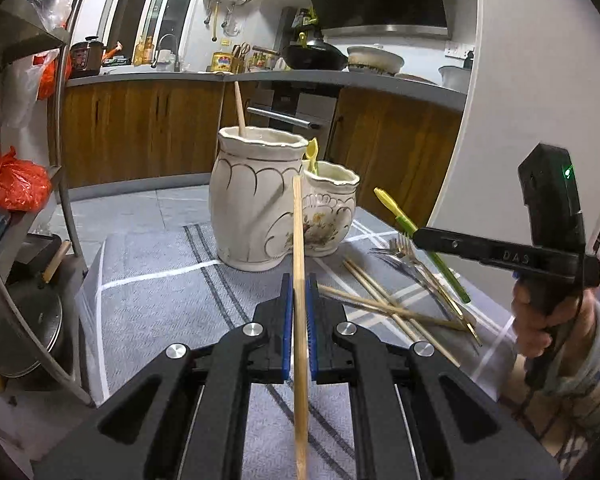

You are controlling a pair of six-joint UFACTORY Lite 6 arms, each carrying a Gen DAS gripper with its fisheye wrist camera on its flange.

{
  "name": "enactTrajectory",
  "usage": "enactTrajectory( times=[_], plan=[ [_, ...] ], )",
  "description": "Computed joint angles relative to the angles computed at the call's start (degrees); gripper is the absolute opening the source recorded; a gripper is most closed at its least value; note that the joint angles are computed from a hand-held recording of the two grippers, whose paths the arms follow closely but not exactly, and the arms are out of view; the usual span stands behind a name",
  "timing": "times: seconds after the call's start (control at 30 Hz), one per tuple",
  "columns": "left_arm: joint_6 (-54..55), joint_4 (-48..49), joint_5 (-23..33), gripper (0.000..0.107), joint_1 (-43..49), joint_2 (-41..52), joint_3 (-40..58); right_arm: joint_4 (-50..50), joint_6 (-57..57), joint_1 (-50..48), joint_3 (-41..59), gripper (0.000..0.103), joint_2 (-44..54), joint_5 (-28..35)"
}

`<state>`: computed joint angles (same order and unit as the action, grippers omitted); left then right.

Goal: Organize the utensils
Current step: 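Lower chopstick into large pot with left tool while right tool puts spoon into small pot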

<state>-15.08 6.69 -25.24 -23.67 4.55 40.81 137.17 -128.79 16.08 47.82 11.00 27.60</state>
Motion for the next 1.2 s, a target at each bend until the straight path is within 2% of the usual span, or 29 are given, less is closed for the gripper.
enactTrajectory(
  times=[0.07, 0.2, 0.33, 0.5, 0.57, 0.67, 0.87, 1.1, 1.2],
  plan=[
    [-1.65, 1.47, 0.93, 0.006, -0.01, 1.18, 1.25, 0.09, -0.32, -0.34, -0.02, 0.010, 0.53, 0.88],
    [-4.11, 4.68, -2.92, 0.006, 0.04, -1.39, -1.00, 0.35, -1.23, -1.53, -0.27, 0.010, 0.75, 3.25],
    [10.66, -8.94, -4.37, 0.006, -3.65, -3.11, -0.64, -0.37, -1.03, -2.09, 3.14, 0.010, 1.59, 2.28],
    [18.17, -13.73, -2.96, 0.006, -3.75, -2.20, 6.00, 1.31, -3.59, -1.87, 9.43, 0.010, 3.60, 1.86],
    [15.32, -10.78, -2.21, 0.006, -1.73, -0.75, 10.17, 0.10, -2.09, -2.07, 12.88, 0.010, 5.49, 1.90],
    [5.29, -2.55, -0.68, 0.006, 2.00, 3.50, 18.15, -0.75, -0.28, -2.25, 18.74, 0.010, 8.74, 2.29],
    [-10.90, 10.91, 1.20, 0.006, 6.16, 15.73, 35.48, 0.12, 1.01, -2.70, 31.62, 0.010, 17.06, 3.43],
    [-21.81, 18.08, 1.68, 0.006, 6.86, 28.50, 51.04, -6.38, 14.01, -3.10, 46.71, 0.010, 29.40, 2.58],
    [-17.34, 12.91, 2.79, 0.006, 6.28, 32.38, 55.21, -5.03, 14.79, -2.95, 49.50, 0.010, 32.39, 2.40]
  ],
)
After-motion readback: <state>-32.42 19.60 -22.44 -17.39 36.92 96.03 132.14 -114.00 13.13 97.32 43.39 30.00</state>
